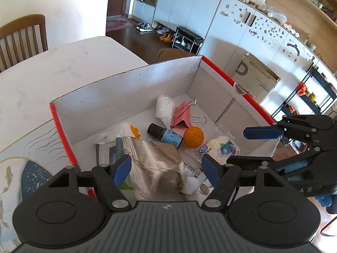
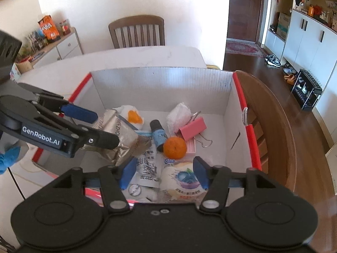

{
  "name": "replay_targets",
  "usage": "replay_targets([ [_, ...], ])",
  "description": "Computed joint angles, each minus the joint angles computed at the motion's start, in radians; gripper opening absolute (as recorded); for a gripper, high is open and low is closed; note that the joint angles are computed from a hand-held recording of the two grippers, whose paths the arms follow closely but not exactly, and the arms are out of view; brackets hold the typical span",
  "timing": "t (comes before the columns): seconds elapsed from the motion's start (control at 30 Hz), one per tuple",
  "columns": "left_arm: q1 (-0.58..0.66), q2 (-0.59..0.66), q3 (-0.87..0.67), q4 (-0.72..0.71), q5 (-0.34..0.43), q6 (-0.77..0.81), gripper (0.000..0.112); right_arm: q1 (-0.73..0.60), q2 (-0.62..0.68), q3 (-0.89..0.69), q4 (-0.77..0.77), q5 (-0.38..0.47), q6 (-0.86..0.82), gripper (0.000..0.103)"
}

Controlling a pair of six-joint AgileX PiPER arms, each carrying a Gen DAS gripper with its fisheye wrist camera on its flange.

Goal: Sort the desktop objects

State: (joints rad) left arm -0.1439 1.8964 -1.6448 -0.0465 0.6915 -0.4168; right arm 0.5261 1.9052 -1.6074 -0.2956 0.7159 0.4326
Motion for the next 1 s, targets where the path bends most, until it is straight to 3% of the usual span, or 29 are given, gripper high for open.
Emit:
replay_targets([
  [0.2,-0.004,-0.076,0.086,0.023,-0.048,-0.046,0.073,0.015,-0.033,0.033,-0.020,-0.022,0.050,0.065],
  [0.37,-0.030,-0.160,0.174,0.139,-0.105,-0.163,0.073,0.038,-0.058,0.055,-0.050,-0.030,0.109,0.065],
  [0.73,-0.095,-0.333,0.363,0.390,-0.148,-0.446,0.073,0.131,-0.111,0.120,-0.212,-0.059,0.305,0.071],
  [0.83,-0.114,-0.375,0.416,0.458,-0.138,-0.509,0.083,0.161,-0.120,0.130,-0.264,-0.059,0.369,0.072],
  [1.0,-0.129,-0.425,0.481,0.481,-0.149,-0.530,0.087,0.207,-0.129,0.146,-0.351,-0.049,0.477,0.076],
])
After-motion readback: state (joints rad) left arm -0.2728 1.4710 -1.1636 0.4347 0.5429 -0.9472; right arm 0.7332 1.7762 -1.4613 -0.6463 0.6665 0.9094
